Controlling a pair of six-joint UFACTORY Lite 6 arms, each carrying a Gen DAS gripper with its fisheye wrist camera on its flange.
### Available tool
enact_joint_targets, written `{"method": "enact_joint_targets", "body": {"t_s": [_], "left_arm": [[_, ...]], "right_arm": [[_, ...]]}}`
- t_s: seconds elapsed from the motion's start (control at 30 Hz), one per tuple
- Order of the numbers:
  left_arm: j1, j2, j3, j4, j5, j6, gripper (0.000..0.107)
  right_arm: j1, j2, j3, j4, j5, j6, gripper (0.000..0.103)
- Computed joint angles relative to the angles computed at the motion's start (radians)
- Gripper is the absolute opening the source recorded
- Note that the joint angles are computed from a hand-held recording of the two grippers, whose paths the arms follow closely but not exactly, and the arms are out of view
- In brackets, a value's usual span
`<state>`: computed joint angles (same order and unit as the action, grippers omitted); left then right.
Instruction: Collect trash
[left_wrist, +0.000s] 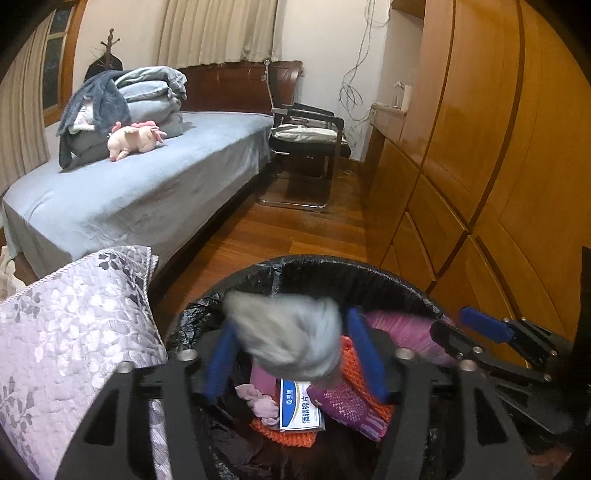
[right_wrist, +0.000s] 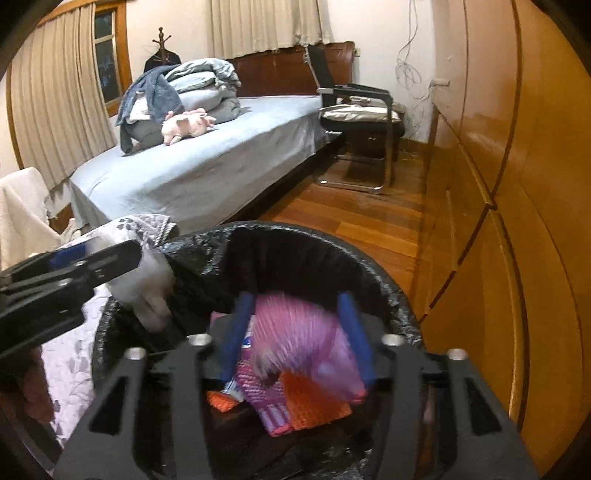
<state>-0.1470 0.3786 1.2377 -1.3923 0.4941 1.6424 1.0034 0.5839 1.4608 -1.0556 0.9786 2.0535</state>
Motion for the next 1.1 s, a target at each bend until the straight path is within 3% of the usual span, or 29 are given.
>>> {"method": "enact_joint_targets", "body": {"t_s": [0.07,0.17,0.27,0.4,0.6,1.1], "left_arm": [[0.019,-0.009,0.0,0.009,0.023,-0.002,0.079],[0.042,-0.039,-0.023,0.004,0.032,0.02,0.082],[0.079,-0.087,-0.05,0.009,0.038,0.013,0.091],[0.153,-0.197,-0.125,0.022,0.056,0.011,0.097],[0.272,-0.365,-0.232,0.092,0.12,-0.028,0.097],[0.627,-0.625,-0.336,0.234,0.346,-0.109,0.097]], "right_arm": [[0.017,-0.01,-0.01,-0.006,0.031,0.006,0.071],[0.048,-0.019,-0.001,0.007,0.099,-0.002,0.091],[0.077,-0.038,0.005,0.011,0.15,-0.006,0.098],[0.117,-0.044,0.067,0.03,0.202,-0.052,0.098],[0.19,0.003,0.238,0.051,0.278,-0.162,0.098],[0.336,0.25,0.814,0.054,0.507,-0.37,0.098]]}}
